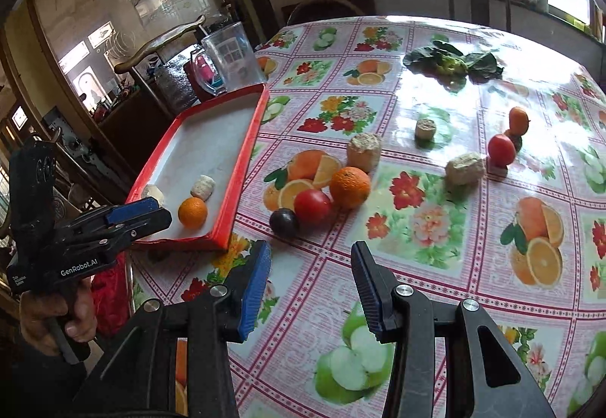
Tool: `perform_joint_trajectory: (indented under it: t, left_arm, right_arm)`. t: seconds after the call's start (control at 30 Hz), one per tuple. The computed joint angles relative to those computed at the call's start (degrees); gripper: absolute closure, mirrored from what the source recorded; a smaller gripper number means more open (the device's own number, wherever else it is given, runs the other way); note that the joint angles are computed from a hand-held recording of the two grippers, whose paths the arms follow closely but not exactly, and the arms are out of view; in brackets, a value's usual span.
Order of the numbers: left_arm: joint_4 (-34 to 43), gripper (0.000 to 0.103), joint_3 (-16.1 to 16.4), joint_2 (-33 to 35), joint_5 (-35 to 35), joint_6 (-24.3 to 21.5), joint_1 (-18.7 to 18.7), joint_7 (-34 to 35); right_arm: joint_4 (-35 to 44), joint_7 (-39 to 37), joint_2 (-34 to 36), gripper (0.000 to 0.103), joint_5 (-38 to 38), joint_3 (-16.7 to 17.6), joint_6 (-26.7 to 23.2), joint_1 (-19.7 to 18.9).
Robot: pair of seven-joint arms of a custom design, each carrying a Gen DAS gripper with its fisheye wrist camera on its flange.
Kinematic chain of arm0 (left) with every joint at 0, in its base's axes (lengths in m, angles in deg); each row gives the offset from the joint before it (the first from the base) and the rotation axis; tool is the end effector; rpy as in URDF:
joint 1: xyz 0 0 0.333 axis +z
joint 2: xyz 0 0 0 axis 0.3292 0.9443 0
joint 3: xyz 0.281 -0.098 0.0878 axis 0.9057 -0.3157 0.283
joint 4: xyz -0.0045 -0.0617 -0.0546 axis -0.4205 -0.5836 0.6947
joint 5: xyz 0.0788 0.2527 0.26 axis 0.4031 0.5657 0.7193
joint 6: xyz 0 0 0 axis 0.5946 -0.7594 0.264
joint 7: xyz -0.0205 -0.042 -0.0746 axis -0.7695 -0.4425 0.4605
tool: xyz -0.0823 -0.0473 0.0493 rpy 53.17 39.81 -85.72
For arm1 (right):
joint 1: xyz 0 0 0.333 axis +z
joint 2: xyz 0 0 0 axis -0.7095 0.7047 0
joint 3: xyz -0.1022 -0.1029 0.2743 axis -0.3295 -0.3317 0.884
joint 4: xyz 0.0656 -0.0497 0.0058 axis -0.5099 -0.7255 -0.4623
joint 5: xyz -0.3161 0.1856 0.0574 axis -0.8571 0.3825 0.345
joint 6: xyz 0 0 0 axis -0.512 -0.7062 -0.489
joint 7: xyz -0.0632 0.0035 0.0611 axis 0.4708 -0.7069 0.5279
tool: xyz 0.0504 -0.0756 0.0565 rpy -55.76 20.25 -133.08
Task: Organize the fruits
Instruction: 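Withdraw both tools from the tray back toward the remaining fruits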
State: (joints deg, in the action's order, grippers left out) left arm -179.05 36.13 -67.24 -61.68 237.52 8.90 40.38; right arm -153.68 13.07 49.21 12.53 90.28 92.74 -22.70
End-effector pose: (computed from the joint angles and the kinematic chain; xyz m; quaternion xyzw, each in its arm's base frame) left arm 0.5711 -0.2157 0.5145 -0.6466 0.6706 -0.3232 0.1666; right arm 0.6018 0.3404 0.5085 -0.7636 0.5360 -0.0838 0.3501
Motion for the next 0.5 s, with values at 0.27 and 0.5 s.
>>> perform_joint_trajectory:
  t: [0.27,0.5]
  left_arm:
    - [3.93,0.058,-1.17,2.85,-0.50,-1.85,-1.70,2.39]
    - [8.01,0.058,-1.50,5.76,-0.58,-3.71,-3.22,3.84]
  right_arm:
    - [-5.89,0.77,-3.52,0.057,1.30,-0.81,2.55,-1.82]
    - [-8.06,0.88,-4.70,0.056,2.01,-1.10,3.51,-3.20]
